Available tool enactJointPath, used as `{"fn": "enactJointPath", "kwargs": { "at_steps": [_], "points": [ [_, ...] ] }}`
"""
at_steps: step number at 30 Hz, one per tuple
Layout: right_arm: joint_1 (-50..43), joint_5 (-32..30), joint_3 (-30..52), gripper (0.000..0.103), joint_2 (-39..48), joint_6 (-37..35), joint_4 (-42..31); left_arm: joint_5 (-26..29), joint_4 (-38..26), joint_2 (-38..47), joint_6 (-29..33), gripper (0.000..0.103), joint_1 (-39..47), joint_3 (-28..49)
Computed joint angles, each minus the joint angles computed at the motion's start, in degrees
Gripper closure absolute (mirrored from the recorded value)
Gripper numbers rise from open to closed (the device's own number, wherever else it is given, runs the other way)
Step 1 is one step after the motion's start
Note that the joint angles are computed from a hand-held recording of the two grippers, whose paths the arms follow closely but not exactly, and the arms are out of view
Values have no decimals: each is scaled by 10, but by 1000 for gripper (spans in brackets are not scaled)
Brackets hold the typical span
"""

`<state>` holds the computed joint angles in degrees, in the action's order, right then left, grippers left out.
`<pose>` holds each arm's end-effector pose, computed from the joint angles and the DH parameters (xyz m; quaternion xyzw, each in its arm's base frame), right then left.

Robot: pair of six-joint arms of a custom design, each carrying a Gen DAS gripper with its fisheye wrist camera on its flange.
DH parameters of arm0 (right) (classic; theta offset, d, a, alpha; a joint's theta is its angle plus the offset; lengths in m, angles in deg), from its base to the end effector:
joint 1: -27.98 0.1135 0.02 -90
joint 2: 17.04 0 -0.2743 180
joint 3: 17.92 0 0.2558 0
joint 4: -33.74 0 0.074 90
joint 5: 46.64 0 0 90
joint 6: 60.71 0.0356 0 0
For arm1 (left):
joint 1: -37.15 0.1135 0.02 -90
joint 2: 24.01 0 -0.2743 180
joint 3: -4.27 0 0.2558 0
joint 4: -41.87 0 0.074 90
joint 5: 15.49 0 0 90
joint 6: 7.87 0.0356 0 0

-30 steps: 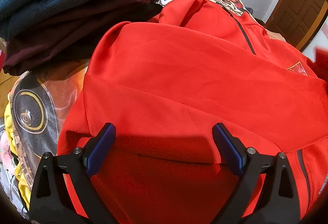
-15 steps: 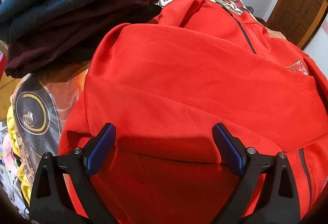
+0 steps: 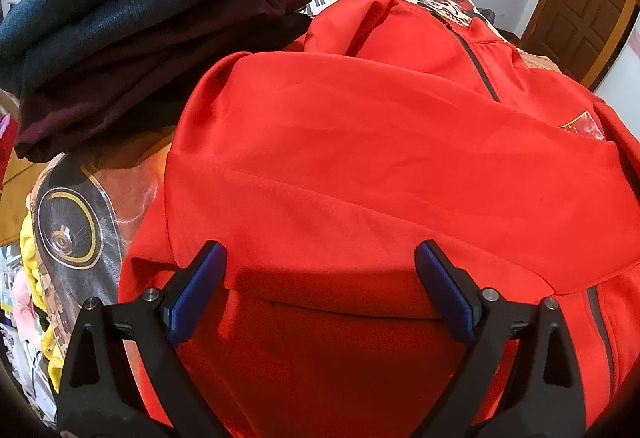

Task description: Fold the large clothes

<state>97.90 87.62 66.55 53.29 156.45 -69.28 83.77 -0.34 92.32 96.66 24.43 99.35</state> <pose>0.0843 0.1583 0.3348 0.4469 0.8113 0.0649 0.3712 0.4170 -0.1000 0.1690 0.2465 0.9385 -0.0749 0.2300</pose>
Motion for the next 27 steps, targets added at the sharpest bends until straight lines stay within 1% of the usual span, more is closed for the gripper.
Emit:
{"fn": "enactJointPath", "kwargs": {
  "at_steps": [2,3,7,9,12,13,15,16,17,20,21,23,24,27],
  "points": [
    [-10,-20,-60,50,-38,43,33,-1,0,1,-1,6,-1,1],
    [-20,-33,-90,50,-56,50,59,-1,0,1,0,6,-1,1],
    [-74,-69,-214,50,-141,17,205,-1,0,1,-1,6,-1,0],
    [-93,-78,-252,50,-169,3,252,-1,1,0,0,6,-1,0],
    [-110,-71,-298,50,-198,7,299,-1,1,0,0,6,0,-1],
    [-117,-66,-307,52,-204,9,308,-1,1,0,0,6,0,-1],
    [-131,-63,-311,68,-199,18,303,-1,1,-1,0,6,0,-1],
    [-144,-71,-302,89,-188,9,289,-1,1,0,0,6,0,-1],
    [-156,-78,-289,97,-180,0,274,-2,1,-1,1,6,0,-1],
    [-136,-49,-276,98,-191,30,238,-13,-1,-6,9,6,-4,-2],
    [-129,-37,-259,99,-185,36,219,-17,2,-11,16,6,-4,-6],
    [-116,-8,-208,99,-164,35,169,-20,13,-28,31,6,-5,-18],
    [-109,8,-170,99,-146,28,140,-18,20,-39,36,6,-4,-25],
    [-97,56,-53,99,-89,-30,76,9,21,-69,41,6,7,-33]
  ]
}}
